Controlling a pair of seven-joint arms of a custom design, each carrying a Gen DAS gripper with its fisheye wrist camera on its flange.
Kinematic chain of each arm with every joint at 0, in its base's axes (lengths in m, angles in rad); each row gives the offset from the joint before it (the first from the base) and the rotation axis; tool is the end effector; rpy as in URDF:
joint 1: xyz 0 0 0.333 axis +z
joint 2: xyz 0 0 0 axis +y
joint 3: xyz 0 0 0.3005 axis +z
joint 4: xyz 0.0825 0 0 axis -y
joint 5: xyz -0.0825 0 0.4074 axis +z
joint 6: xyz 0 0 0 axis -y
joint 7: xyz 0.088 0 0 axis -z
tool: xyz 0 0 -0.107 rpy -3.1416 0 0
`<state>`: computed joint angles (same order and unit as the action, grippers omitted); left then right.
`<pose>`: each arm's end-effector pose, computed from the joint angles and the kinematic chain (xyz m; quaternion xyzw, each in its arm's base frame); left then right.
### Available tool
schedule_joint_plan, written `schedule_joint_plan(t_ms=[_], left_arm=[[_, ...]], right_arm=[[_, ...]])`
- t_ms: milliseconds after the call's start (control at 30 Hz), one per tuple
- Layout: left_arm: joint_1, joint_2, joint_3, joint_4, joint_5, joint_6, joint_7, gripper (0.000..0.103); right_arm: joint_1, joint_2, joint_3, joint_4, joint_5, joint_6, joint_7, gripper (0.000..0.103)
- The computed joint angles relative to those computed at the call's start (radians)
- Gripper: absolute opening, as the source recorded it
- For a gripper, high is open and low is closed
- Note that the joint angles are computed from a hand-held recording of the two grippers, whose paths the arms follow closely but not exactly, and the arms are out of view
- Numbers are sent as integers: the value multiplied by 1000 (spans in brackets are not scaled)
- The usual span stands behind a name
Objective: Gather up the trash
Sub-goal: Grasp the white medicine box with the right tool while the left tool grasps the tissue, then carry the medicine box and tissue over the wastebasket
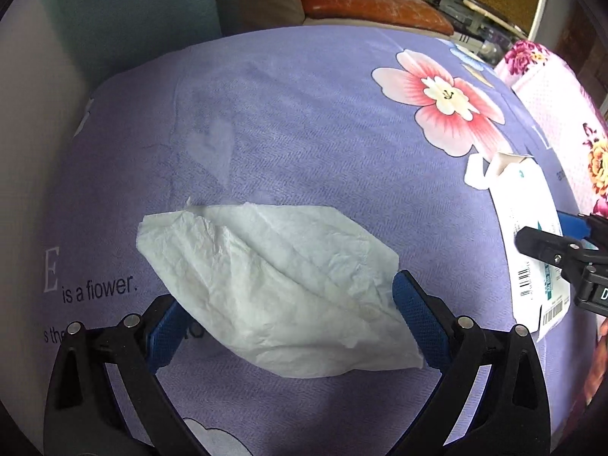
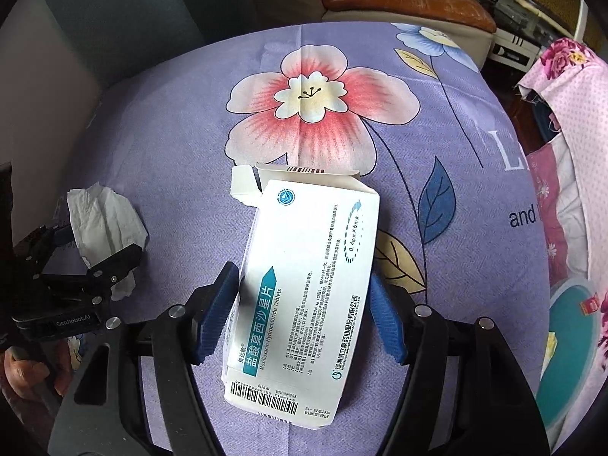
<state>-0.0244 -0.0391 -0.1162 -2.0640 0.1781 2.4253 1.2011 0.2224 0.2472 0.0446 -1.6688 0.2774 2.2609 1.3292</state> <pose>0.5899 -0.0834 0.4676 -0.7306 0.6495 -0.1338 0.1628 0.6586 0.1851 0.4742 -0.8052 0.5542 -0.0288 0.2091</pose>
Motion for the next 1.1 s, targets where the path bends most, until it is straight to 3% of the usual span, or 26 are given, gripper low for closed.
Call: schedule_joint_plan(t_ms=[133, 233, 300, 400, 767, 800, 833, 900, 967, 1100], left_arm=[[-14, 21, -15, 19, 58, 28, -4, 88], [-24, 30, -20, 34, 49, 39, 4, 65], [-30, 36, -23, 45, 81, 29, -39, 41], [-29, 39, -19, 51, 73, 29, -62, 31], [-4, -46, 6, -49, -38, 64, -2, 31], [-4, -49, 6, -53, -43, 66, 5, 34], [-6, -51, 6, -56, -52, 67, 15, 37], [-12, -55, 6, -61, -80, 69, 42, 52], [-16, -58, 2, -65, -80, 67, 53, 59], [-20, -56, -16, -68, 11, 62, 5, 62]], right_arm=[[0, -12, 1, -24, 5, 23, -7, 64], [0, -18, 1, -33, 6, 24, -15, 67], [1, -22, -2, -37, -4, 25, -13, 70], [1, -26, -4, -42, -15, 22, -12, 72], [55, -22, -10, -56, -186, 66, 57, 77], [62, -23, -10, -61, -210, 76, 64, 75], [63, -31, -6, -75, -209, 99, 54, 66], [64, -37, 1, -79, -203, 100, 35, 63], [59, -42, 7, -78, -176, 81, 12, 62], [45, -70, 12, -101, -110, 58, -17, 62]])
